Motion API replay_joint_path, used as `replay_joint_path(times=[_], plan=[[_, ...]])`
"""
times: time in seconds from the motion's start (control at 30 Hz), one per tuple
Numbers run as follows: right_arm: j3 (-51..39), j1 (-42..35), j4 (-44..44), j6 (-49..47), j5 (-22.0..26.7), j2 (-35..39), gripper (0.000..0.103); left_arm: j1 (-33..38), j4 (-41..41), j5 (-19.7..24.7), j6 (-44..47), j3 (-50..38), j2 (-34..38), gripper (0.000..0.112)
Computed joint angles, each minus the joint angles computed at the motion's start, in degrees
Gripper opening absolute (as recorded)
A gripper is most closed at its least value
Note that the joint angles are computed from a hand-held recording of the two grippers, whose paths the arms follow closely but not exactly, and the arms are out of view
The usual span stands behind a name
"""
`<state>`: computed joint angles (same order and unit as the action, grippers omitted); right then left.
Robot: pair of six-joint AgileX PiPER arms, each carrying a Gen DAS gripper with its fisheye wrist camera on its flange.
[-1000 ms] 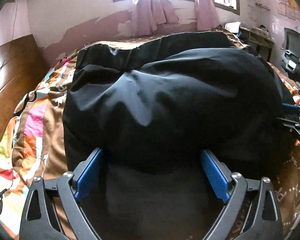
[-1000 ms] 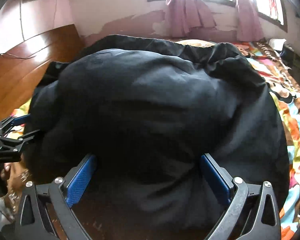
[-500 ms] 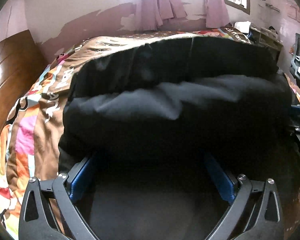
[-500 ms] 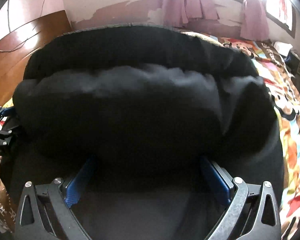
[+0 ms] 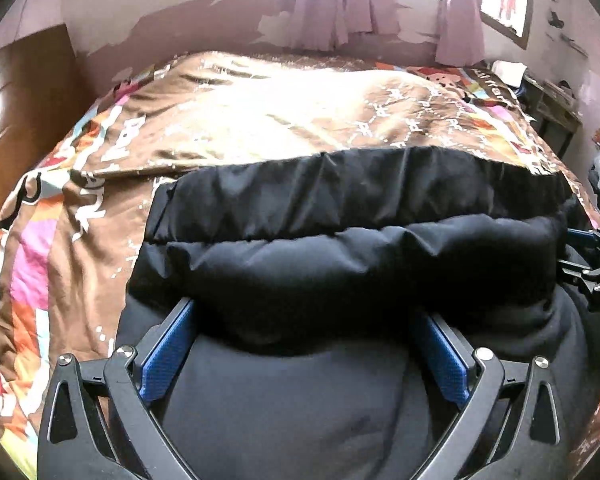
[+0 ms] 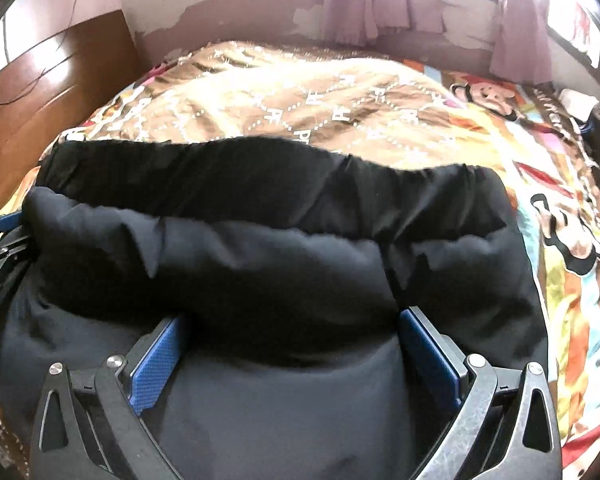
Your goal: Fold large clothes
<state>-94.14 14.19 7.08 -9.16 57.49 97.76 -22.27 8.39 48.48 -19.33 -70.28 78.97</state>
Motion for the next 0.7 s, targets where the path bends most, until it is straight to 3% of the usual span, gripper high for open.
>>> replay_joint_path(times=[0.2,0.7], plan=[[-8.4,-1.5,2.6,-2.2,5.7,7.2,0.103,3.9,-5.5,0.5,3.7,-2.1,4.1,0.102],[-4.0,-2.2,5.8,-5.3,1.0,7.5,0.103,5.1,-9.0,-6.3,5.6,3.8,2.5,0.102]])
